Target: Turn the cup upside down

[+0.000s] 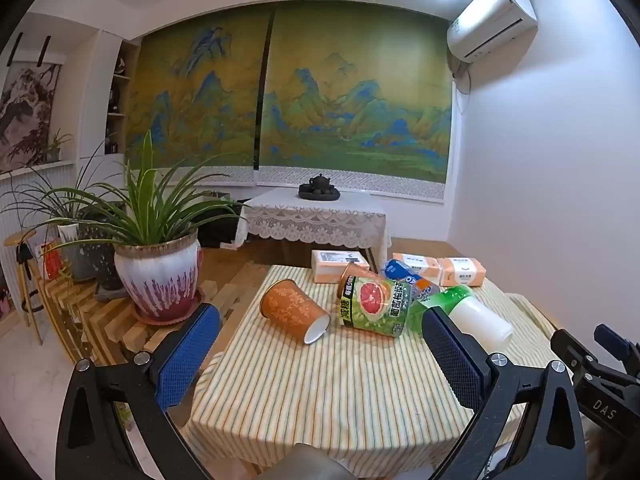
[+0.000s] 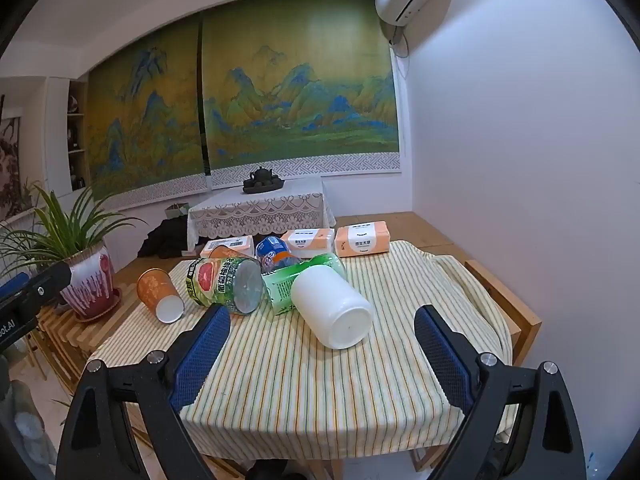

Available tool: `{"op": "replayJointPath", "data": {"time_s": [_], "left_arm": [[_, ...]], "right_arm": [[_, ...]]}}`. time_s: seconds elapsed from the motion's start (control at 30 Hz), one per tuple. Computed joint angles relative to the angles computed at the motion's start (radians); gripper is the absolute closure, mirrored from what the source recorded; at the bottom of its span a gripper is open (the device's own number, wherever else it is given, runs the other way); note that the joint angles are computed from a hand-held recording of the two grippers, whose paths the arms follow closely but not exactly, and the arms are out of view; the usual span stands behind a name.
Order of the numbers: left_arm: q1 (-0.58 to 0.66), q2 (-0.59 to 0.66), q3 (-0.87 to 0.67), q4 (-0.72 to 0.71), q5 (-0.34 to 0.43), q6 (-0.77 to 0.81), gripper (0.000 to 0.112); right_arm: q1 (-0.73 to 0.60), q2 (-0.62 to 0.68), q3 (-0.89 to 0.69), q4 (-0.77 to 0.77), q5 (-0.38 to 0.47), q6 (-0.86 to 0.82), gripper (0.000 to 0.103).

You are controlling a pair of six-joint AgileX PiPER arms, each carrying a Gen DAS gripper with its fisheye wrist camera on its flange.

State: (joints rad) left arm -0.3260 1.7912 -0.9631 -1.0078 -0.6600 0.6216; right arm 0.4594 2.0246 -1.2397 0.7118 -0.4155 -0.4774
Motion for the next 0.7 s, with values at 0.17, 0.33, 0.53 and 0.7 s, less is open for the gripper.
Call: {"op": "replayJointPath", "data": {"time_s": [0.17,0.33,0.53,0.7], "left_arm": [[0.005,0.002,-0.008,-0.009,0.008,0.018,0.01],[0.001,0.002,-0.007,-0.009,0.008,0.029,0.01],[0.004,0.006,-0.002,0.001,0.005,0.024,0.01],[-0.001,0.005,-0.004,-0.007,0.001,0.032,0.01]], "right_arm": [[0.002,0.005,-0.001,-0.007,-0.005,0.006,0.012],[-0.001,-0.006,0.002,0.002,0.01,-0.006,0.012],[0.006,0.009,-0.007,0.007,0.01,-0.015,0.012],[0.008,0.013,-0.015,0.021,0.013,-0.03,0.012]]}}
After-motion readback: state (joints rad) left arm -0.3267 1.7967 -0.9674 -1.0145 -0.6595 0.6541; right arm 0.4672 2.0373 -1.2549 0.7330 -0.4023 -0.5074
